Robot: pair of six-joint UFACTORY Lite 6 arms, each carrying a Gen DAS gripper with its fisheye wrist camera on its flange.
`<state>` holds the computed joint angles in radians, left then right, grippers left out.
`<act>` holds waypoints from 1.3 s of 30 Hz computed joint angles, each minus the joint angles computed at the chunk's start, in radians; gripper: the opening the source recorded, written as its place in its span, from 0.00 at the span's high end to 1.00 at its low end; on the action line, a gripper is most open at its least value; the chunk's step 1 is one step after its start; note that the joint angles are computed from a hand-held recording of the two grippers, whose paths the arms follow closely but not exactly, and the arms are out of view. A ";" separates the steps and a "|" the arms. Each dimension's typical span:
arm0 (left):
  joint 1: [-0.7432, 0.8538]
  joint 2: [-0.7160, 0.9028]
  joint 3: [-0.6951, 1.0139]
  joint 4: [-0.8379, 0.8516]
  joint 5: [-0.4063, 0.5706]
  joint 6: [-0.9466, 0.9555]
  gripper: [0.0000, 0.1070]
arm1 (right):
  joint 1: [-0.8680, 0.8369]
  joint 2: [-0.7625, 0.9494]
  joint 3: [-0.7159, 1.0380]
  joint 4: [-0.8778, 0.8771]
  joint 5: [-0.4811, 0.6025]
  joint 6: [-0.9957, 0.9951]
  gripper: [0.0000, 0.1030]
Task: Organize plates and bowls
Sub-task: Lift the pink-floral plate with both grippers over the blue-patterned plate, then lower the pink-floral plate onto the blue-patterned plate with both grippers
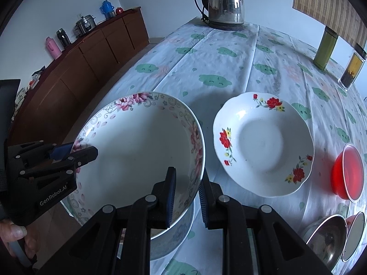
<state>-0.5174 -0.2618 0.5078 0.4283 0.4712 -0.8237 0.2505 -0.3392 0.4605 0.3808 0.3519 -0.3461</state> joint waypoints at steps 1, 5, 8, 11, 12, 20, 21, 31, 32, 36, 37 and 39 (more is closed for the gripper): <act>-0.011 -0.009 -0.009 0.007 0.004 -0.017 0.76 | 0.000 -0.008 -0.006 -0.001 0.002 0.000 0.80; -0.044 -0.042 -0.038 0.023 0.021 -0.063 0.76 | 0.006 -0.048 -0.037 -0.014 0.010 0.016 0.80; -0.062 -0.068 -0.059 0.026 0.034 -0.085 0.76 | 0.016 -0.074 -0.058 -0.027 0.014 0.034 0.80; -0.071 -0.084 -0.071 0.025 0.043 -0.095 0.76 | 0.021 -0.090 -0.071 -0.035 0.016 0.043 0.80; -0.076 -0.090 -0.077 0.025 0.045 -0.100 0.76 | 0.024 -0.099 -0.079 -0.038 0.017 0.048 0.80; -0.103 -0.099 -0.099 0.038 0.046 -0.140 0.76 | 0.035 -0.140 -0.118 -0.063 0.022 0.074 0.80; -0.108 -0.102 -0.104 0.042 0.046 -0.149 0.76 | 0.035 -0.144 -0.122 -0.064 0.023 0.074 0.80; -0.153 -0.108 -0.140 0.055 0.042 -0.211 0.76 | 0.046 -0.179 -0.167 -0.091 0.028 0.095 0.80; -0.159 -0.111 -0.143 0.057 0.045 -0.218 0.76 | 0.046 -0.179 -0.169 -0.092 0.029 0.093 0.80; -0.169 -0.115 -0.156 0.058 0.045 -0.231 0.76 | 0.058 -0.184 -0.182 -0.103 0.027 0.108 0.80; -0.171 -0.116 -0.160 0.056 0.045 -0.232 0.76 | 0.066 -0.185 -0.185 -0.111 0.024 0.120 0.80; -0.170 -0.113 -0.163 0.054 0.043 -0.231 0.76 | 0.073 -0.182 -0.190 -0.116 0.020 0.127 0.80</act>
